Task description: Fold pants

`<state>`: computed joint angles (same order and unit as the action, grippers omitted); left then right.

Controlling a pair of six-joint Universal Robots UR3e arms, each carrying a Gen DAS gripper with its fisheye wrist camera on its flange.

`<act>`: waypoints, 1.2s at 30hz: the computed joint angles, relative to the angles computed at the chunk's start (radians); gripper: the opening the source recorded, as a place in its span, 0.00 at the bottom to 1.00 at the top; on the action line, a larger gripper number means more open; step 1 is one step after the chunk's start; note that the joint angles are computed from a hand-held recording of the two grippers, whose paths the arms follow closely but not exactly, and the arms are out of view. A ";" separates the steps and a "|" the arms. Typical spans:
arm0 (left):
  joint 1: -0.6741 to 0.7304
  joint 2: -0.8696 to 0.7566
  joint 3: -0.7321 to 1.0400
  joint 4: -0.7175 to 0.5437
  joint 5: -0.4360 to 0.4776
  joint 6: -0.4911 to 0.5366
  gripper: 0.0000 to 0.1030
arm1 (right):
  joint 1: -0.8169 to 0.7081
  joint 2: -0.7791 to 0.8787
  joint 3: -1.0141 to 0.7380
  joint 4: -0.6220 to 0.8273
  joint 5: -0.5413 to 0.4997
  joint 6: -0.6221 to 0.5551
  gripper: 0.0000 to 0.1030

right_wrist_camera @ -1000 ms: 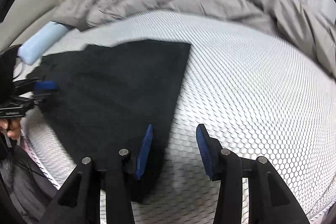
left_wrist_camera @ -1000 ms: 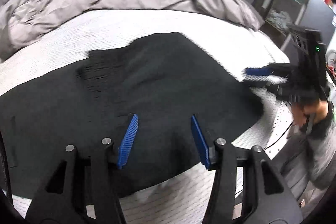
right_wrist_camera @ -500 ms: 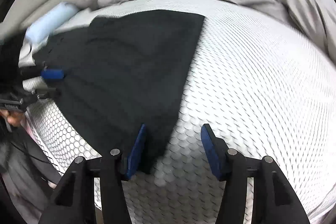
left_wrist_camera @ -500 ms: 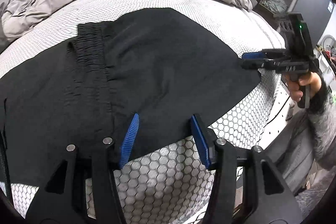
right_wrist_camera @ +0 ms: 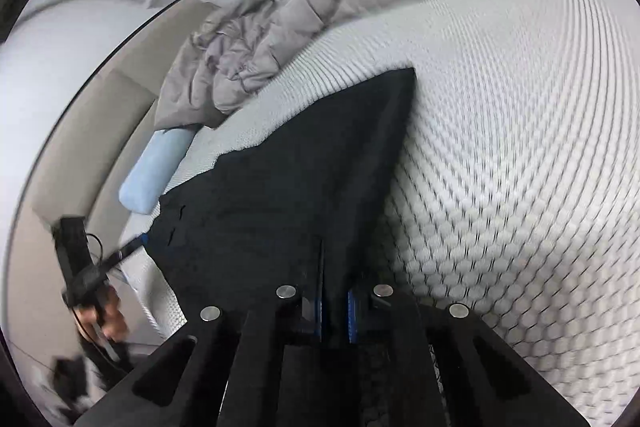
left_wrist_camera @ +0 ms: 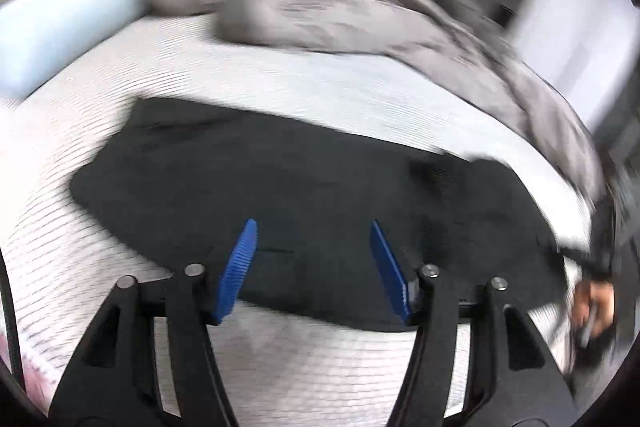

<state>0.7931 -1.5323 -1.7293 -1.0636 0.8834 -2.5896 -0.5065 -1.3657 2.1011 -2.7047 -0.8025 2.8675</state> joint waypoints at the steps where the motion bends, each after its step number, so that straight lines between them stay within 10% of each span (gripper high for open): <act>1: 0.037 -0.024 0.019 -0.022 0.002 -0.013 0.54 | 0.019 0.025 -0.013 -0.004 -0.077 0.029 0.14; 8: 0.185 -0.130 0.075 -0.112 0.019 -0.049 0.54 | -0.031 -0.122 0.118 -0.063 -0.123 0.060 0.45; 14: 0.153 -0.327 0.170 -0.025 0.011 -0.200 0.54 | -0.041 -0.179 0.147 -0.001 -0.104 0.002 0.45; 18: 0.083 -0.385 0.195 0.130 0.060 -0.287 0.11 | 0.034 -0.066 0.094 -0.085 -0.142 0.058 0.45; 21: 0.046 -0.348 0.160 0.233 0.086 -0.310 0.01 | 0.021 -0.025 0.100 -0.114 -0.123 0.068 0.45; 30: -0.116 0.075 0.008 0.284 -0.132 -0.204 0.01 | -0.050 -0.156 0.173 -0.108 -0.111 0.023 0.45; 36: -0.523 0.093 0.065 0.211 -0.139 -0.194 0.10 | -0.119 -0.253 0.203 -0.053 -0.043 -0.016 0.45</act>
<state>0.2700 -1.4388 -1.6644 -0.8524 0.7443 -2.7838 -0.6259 -1.6190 2.3038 -2.7579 -0.8452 2.8513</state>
